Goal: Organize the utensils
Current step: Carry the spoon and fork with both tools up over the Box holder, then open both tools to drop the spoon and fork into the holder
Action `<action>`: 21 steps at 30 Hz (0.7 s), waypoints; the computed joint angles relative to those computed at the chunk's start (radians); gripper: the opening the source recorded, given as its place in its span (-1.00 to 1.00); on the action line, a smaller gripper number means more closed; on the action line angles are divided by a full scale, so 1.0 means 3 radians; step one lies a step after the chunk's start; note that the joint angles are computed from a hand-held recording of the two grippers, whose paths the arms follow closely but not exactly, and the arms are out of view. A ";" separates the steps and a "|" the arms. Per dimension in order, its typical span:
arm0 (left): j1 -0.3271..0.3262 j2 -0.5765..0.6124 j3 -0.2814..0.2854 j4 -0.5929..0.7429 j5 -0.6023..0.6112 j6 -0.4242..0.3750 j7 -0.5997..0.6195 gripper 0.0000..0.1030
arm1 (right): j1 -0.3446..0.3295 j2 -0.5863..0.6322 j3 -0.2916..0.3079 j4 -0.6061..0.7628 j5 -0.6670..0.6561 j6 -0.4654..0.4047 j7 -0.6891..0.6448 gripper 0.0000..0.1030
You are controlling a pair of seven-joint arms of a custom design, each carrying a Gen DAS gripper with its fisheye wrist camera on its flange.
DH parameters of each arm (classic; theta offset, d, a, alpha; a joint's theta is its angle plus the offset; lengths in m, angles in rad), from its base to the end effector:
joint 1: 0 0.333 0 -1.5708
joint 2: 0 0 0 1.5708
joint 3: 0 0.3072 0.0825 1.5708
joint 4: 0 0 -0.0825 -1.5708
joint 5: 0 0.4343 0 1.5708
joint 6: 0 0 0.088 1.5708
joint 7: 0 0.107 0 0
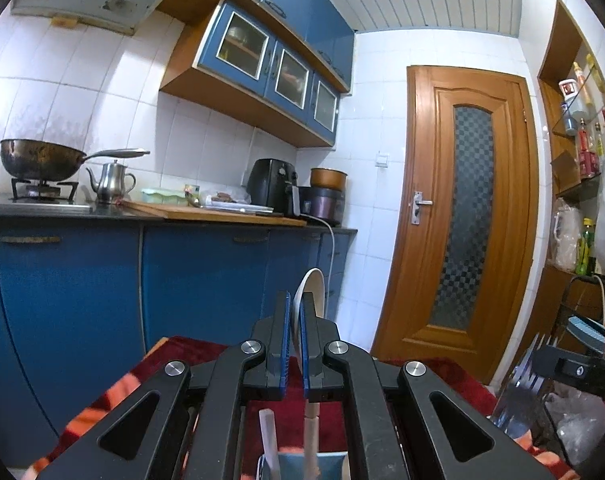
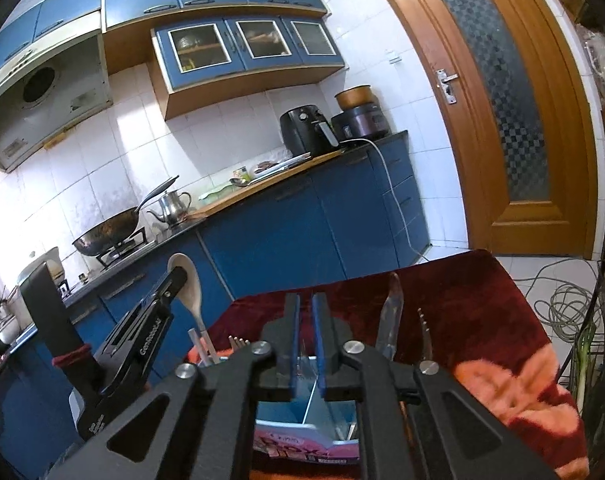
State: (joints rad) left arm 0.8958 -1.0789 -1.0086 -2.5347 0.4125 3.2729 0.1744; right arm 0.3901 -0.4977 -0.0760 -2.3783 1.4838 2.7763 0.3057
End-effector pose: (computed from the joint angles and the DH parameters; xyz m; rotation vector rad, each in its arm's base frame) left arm 0.4537 -0.1828 0.5380 -1.4811 0.9719 -1.0876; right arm 0.4821 0.1070 0.5497 -1.5462 1.0887 -0.3273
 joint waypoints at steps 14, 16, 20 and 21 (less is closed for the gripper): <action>-0.0701 0.0307 0.0452 -0.0166 0.0163 -0.0197 0.0332 -0.49 | 0.0001 -0.0403 -0.0003 -0.0305 -0.0134 0.0045 0.0063 -0.54; -0.0948 0.0388 0.0629 -0.0210 0.0217 -0.0300 0.0410 -0.49 | 0.0007 -0.0482 -0.0016 -0.0371 -0.0248 0.0058 0.0168 -0.52; -0.1444 0.0467 0.0983 -0.0312 0.0346 -0.0531 0.0538 -0.48 | 0.0012 -0.0710 -0.0053 -0.0558 -0.0556 0.0036 0.0433 -0.48; -0.1574 0.0467 0.1071 -0.0342 0.0381 -0.0595 0.0570 -0.47 | 0.0022 -0.0756 -0.0068 -0.0595 -0.0625 0.0038 0.0488 -0.48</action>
